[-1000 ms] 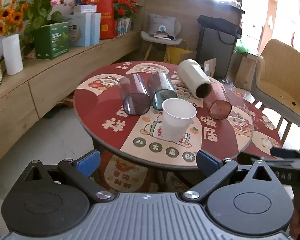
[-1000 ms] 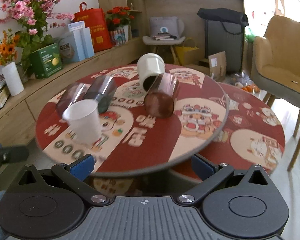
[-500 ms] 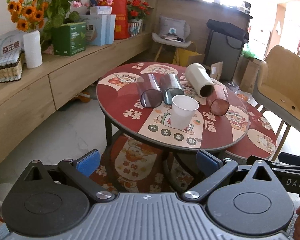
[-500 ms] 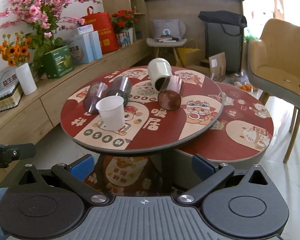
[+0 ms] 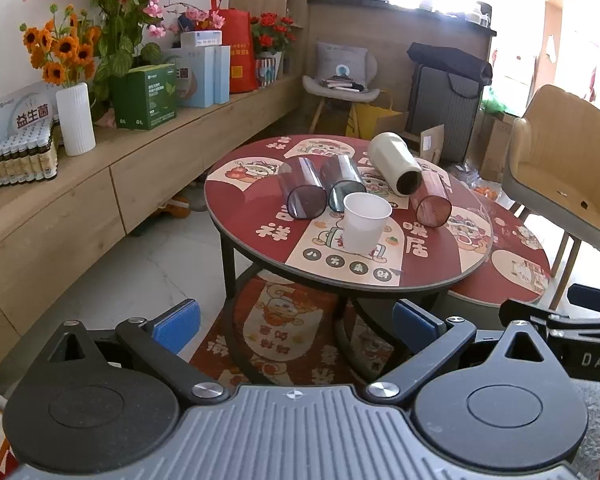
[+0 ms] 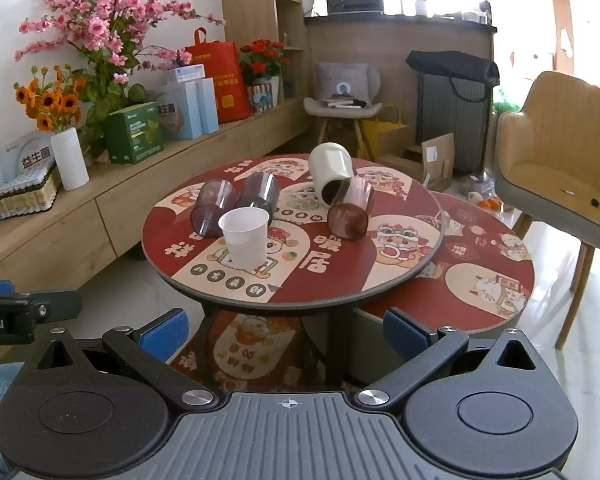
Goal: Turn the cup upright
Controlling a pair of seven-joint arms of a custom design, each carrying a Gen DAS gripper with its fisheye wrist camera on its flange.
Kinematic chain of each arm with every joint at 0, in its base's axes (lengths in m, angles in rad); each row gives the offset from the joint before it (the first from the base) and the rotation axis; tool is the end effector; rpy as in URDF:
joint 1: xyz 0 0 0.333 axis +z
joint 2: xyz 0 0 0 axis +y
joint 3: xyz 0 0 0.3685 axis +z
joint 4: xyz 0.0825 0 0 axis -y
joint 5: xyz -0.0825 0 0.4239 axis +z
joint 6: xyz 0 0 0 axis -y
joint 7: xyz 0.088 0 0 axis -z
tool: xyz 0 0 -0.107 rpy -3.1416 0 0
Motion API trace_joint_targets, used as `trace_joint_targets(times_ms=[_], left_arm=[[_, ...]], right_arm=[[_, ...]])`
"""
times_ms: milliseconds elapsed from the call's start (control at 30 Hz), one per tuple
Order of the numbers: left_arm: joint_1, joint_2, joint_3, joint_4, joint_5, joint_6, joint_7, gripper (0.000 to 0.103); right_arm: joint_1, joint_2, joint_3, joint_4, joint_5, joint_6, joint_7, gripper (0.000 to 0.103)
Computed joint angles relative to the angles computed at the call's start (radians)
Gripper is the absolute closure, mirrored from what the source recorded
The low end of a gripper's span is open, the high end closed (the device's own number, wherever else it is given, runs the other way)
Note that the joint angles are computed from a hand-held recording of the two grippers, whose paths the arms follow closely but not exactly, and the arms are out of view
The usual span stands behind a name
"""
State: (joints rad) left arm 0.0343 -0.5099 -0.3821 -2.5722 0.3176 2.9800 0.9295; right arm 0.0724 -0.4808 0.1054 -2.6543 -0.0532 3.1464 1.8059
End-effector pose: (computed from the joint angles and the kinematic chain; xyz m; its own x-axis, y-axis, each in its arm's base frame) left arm 0.4099 -0.1930 0.5478 -0.0618 -0.9971 0.0453 -0.6073 0.0015 -0.7945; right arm 0.4286 0.0866 0.5365 0.0629 -0.9929 -0.1014 -0.5712 0.0475 -0.8194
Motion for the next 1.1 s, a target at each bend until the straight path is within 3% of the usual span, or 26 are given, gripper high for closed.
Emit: trace_joint_targets(times_ms=[333, 1100], left_arm=[[-0.015, -0.022, 0.002, -0.011, -0.005, -0.036, -0.008, 0.0], [0.01, -0.053, -0.028, -0.013, 0.061, -0.065, -0.063, 0.0]], right_arm=[[-0.025, -0.058, 0.033, -0.042, -0.007, -0.003, 0.022, 0.0], [0.0, -0.067, 0.007, -0.051, 0.0, -0.02, 0.028, 0.0]])
